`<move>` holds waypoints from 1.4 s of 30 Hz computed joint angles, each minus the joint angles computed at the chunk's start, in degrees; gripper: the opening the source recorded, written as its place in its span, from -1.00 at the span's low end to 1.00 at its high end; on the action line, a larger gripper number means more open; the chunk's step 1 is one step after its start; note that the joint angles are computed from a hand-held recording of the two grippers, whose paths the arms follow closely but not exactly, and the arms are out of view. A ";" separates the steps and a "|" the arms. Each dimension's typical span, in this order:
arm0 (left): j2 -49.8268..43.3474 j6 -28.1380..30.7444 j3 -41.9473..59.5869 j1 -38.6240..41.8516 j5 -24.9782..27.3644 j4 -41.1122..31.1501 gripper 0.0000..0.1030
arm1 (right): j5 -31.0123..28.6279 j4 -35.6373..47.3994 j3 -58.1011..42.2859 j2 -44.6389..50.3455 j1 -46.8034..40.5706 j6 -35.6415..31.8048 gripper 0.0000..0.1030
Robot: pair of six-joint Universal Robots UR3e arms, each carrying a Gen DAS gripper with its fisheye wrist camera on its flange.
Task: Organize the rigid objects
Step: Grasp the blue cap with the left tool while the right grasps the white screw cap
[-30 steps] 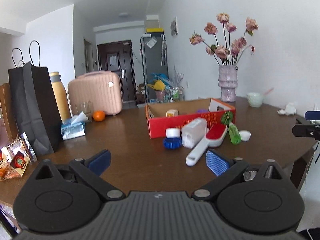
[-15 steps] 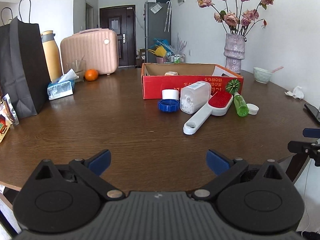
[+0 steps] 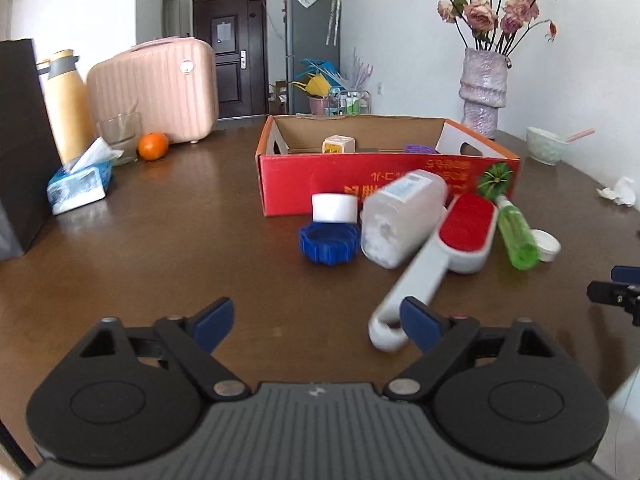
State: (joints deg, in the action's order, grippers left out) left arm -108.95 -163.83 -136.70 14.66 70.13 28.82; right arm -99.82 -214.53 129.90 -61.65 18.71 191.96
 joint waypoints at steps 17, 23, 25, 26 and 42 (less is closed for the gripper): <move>-20.36 0.34 34.04 -5.76 2.24 -17.02 0.32 | 1.72 15.49 -21.10 9.05 -5.19 -6.01 -0.01; -20.57 0.76 34.23 -5.32 0.99 -17.74 0.02 | 3.00 16.86 -24.12 10.80 -5.67 -6.26 -0.21; -19.51 0.91 32.59 -5.01 0.86 -17.16 0.01 | 3.49 17.17 -24.62 10.97 -5.74 -6.32 -0.41; -18.66 1.13 31.32 -4.65 0.37 -16.89 0.01 | 3.64 17.28 -24.76 10.95 -5.78 -6.15 -0.50; 1.90 2.16 5.43 10.40 -16.44 -23.83 0.01 | 4.79 19.49 -25.26 10.15 -7.17 -7.86 -0.03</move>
State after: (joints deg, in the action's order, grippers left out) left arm -107.05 -161.68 -131.28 25.06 53.68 4.99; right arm -95.03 -195.03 104.65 -51.51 11.54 184.10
